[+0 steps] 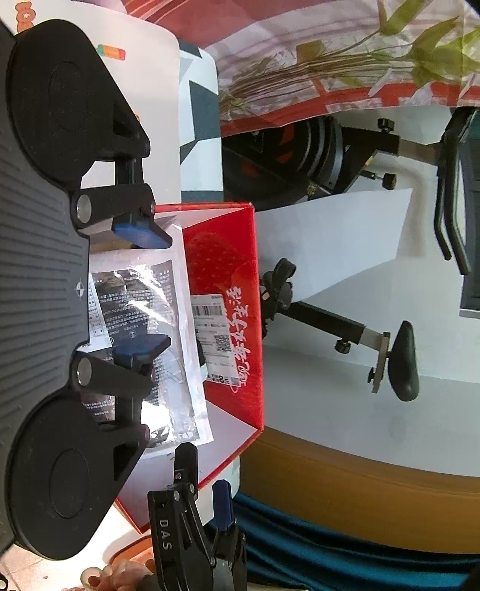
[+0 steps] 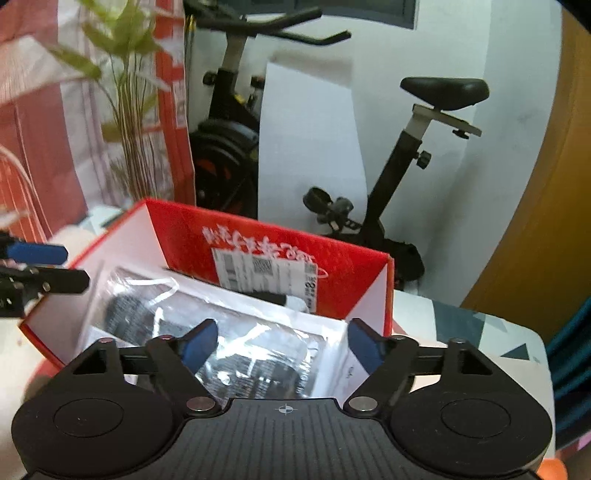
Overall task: Organize soft objects
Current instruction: 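Lower the clear bag into the red box and open both grippers, then move both grippers to the white pouch beside the grey mesh cloth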
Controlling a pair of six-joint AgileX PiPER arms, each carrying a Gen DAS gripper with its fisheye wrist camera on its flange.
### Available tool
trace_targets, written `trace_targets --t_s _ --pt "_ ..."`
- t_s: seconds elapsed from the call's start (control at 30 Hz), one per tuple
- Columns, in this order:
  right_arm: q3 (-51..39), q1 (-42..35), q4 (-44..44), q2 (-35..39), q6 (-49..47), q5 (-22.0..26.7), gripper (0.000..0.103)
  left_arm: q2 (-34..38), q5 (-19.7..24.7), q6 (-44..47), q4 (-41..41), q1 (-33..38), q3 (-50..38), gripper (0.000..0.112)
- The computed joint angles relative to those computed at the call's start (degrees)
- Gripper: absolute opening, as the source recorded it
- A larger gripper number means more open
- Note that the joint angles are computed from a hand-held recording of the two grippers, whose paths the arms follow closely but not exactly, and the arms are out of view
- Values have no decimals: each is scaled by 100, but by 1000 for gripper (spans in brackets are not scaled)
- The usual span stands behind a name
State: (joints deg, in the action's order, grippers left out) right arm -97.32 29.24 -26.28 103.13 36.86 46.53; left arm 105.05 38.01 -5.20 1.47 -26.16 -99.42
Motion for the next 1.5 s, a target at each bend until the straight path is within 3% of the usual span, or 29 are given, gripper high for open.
trace_targets --t_s 0.03,0.1,0.2,0.33,0.47,0.87,1.23,1.5 --pt "32 41 -79 -45 99 -12 91 -42 -4 -62 61 -17 30 55" --pt "124 180 -344 -130 394 -19 96 -145 -35 -254 224 -51 122 79" --pt "312 333 -595 -314 689 -59 102 -351 -217 -679 590 -126 347 98" --pt "590 593 -1064 -569 1334 -49 103 -558 -129 -1080 830 -145 447 101" --pt "935 788 -1395 -824 2019 -77 103 -933 -387 -1613 1288 -174 923 103" --pt "1830 1500 -2469 -1206 3536 105 103 -1837 -433 -3084 2695 -332 2223 103" --pt "2231 2081 -2984 -1289 4193 394 103 -2333 -353 -3822 3223 -527 3096 103" --pt "2608 2370 -3174 -1300 4632 332 103 -2540 -404 -4563 3481 -664 3727 103"
